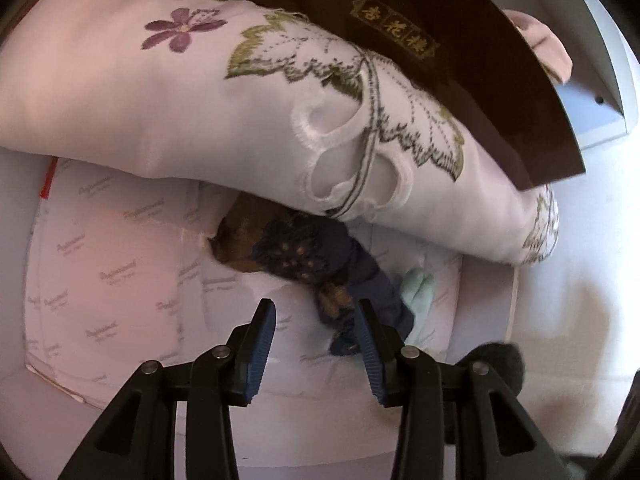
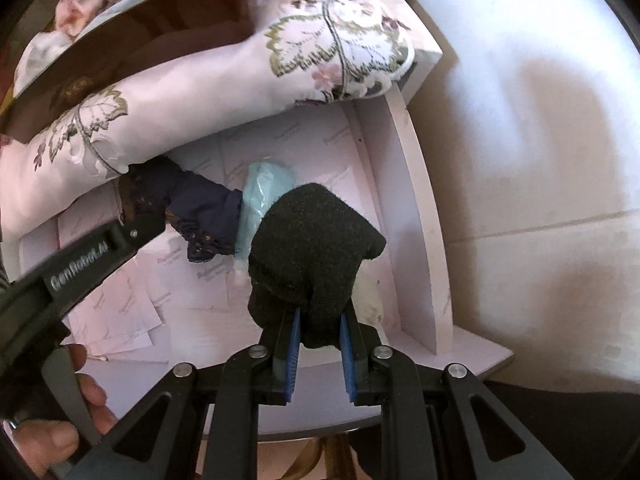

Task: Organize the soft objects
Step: 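Move the left gripper to the navy lace cloth and close on it, then lift the black sock with the right gripper up to the gold tray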

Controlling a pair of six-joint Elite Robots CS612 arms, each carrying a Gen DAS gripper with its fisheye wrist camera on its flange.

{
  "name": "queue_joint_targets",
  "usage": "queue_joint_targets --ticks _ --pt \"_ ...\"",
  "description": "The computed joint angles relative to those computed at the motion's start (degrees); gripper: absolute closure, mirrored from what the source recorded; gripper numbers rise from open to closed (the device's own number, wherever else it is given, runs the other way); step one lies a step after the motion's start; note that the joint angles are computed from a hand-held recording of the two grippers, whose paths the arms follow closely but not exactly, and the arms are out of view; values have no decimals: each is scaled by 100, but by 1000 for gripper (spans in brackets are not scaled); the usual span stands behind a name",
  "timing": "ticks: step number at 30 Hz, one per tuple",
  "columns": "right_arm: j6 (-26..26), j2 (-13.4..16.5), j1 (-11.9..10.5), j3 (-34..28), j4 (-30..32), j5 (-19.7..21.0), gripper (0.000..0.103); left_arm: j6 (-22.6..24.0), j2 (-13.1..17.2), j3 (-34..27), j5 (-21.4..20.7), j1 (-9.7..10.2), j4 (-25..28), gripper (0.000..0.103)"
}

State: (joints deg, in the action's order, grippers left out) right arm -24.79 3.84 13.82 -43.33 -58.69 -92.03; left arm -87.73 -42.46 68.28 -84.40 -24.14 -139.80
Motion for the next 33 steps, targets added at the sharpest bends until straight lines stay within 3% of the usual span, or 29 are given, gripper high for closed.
queue_joint_targets --ticks 11,17,19,22,25,33 --pt "62 15 -3 4 151 -28 85 -366 535 -899 -303 100 478 61" --pt "97 35 8 53 229 -43 85 -229 709 -1117 -497 179 582 61" --pt "106 37 7 53 262 -40 85 -30 748 -1186 -591 203 672 63" --pt "115 27 13 80 265 -32 85 311 663 -1021 -638 192 515 78" --pt "108 1 19 178 228 11 85 707 631 -990 -675 179 534 83" --pt "42 20 4 208 158 4 85 1345 275 -494 -865 164 750 85"
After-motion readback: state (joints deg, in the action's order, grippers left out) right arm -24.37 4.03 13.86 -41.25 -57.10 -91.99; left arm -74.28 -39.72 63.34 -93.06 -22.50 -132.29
